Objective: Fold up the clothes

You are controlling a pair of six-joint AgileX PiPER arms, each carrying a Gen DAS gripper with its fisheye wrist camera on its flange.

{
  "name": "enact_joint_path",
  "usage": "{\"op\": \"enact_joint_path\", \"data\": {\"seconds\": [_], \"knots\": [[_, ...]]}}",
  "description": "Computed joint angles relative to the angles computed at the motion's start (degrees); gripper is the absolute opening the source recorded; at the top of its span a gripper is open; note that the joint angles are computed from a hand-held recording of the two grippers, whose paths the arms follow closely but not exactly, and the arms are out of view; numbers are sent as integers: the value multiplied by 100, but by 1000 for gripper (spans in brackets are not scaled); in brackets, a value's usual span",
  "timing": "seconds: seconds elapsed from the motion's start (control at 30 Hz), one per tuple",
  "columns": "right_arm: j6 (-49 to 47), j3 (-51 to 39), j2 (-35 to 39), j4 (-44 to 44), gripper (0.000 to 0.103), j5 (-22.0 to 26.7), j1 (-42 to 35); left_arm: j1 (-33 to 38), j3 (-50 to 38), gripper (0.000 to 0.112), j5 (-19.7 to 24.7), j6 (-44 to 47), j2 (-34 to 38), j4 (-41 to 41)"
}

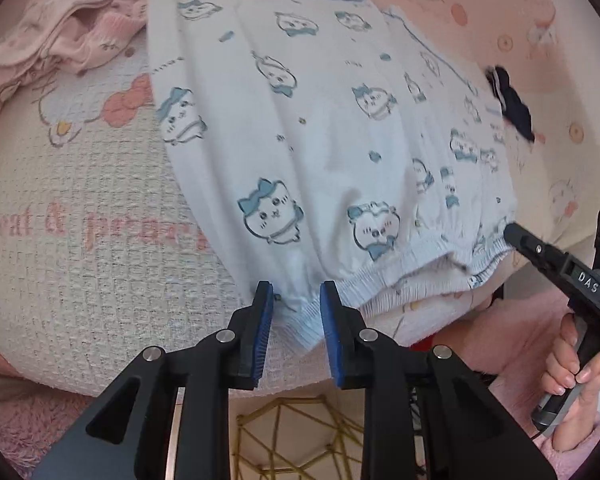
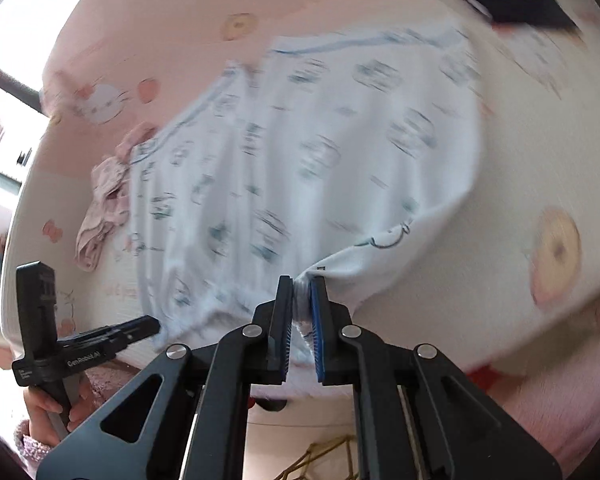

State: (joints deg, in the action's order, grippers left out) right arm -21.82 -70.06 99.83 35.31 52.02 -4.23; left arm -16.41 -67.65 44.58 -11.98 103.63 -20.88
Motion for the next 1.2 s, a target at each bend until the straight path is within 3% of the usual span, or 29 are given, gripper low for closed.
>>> {"op": "enact_joint_path", "data": {"seconds": [0.17,0.3,0.37,0.5,0.57,0.7,0.97,1.03,1.2], "knots": [[-53,-1075,593,-108,8,440,563,131,-18,27,-131,124,83,-350],[352,-1921,1549,-518,11,951,967,289,-319,27,-92,146,283,-521],[415,-1931,1713,-412,12,956,942,346,-550,27,-48,226,425,-682],[-12,-1085,1127,769,24,748,251,358,-1168,27,110,818,792,-1340],[0,-688,755,973,25,612,-38,212,-1646,27,270,1105,1077,-1500],[782,-184,169,118,28,45,-197,-212,-2482,31,606,1425,1653,-1627],[643,52,188,-443,28,355,-152,-509,-3363,33,1053,817,2395,-1207],[478,149,56,-658,40,360,69,-434,-3235,33,975,860,2359,-1373],[196,462,-194,-653,42,1,495,-306,-3174,33,1053,1348,2419,-2119]]}}
